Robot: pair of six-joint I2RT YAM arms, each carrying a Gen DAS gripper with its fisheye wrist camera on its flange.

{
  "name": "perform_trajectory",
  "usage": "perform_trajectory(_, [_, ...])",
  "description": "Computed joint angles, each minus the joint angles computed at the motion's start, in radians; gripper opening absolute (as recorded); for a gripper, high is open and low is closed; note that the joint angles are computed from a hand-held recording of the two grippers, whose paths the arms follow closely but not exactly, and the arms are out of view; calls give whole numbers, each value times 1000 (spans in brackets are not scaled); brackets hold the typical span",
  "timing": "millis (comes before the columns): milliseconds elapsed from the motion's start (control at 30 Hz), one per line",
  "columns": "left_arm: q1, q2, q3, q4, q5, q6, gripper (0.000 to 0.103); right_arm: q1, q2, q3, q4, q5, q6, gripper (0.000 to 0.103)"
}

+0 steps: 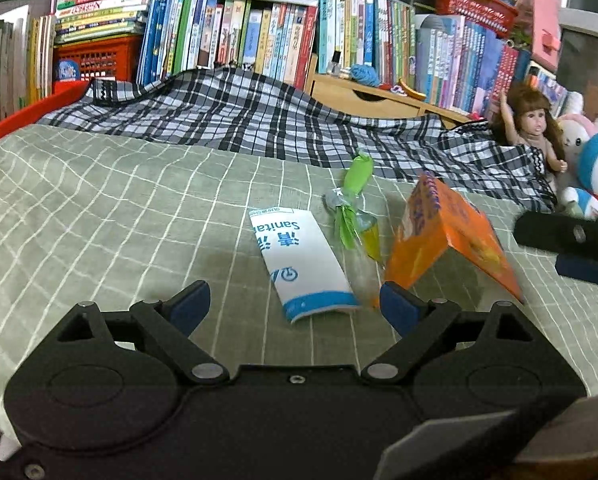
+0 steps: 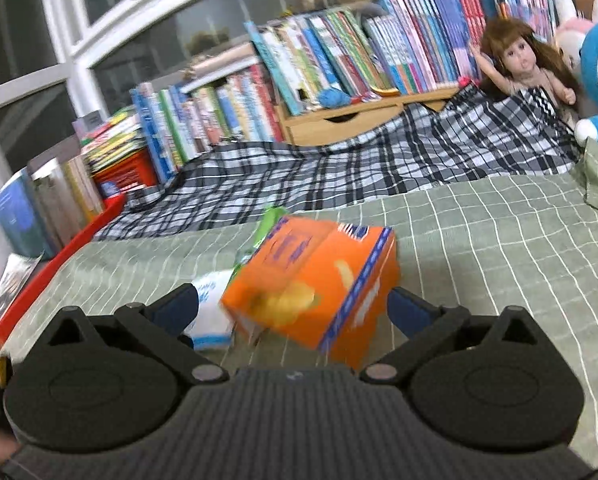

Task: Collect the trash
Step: 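Raise both tools back over the remaining trash on the bed, then grasp the white tube with the left tool while the right tool grasps the orange snack box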

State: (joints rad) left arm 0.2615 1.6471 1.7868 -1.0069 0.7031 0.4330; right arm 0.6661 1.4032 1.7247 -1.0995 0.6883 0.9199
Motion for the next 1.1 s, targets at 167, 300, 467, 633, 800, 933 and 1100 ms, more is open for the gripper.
perform_trajectory(167, [-73, 26, -18, 67, -67, -39, 92, -116, 138, 152, -61, -59, -19, 103])
perform_trajectory(300, [-115, 40, -32, 88, -105, -57, 92, -180, 222, 229, -108, -127, -23, 103])
perform_trajectory(467, [-136, 28, -91, 164, -125, -70, 93, -212, 245, 210, -111, -163, 5, 103])
perform_trajectory(633, [-133, 26, -106, 184, -103, -58, 89, -226, 229, 199, -117, -189, -15, 103])
perform_trajectory(800, [-117, 40, -83, 168, -74, -67, 75, -294, 158, 112, -114, -298, 13, 103])
perform_trajectory(933, [-115, 32, -92, 184, -81, -87, 50, -360, 5, -112, 55, -467, 63, 100])
perform_trajectory(1100, [-94, 51, -56, 149, -54, -133, 32, -341, -66, -206, 161, -510, 66, 88])
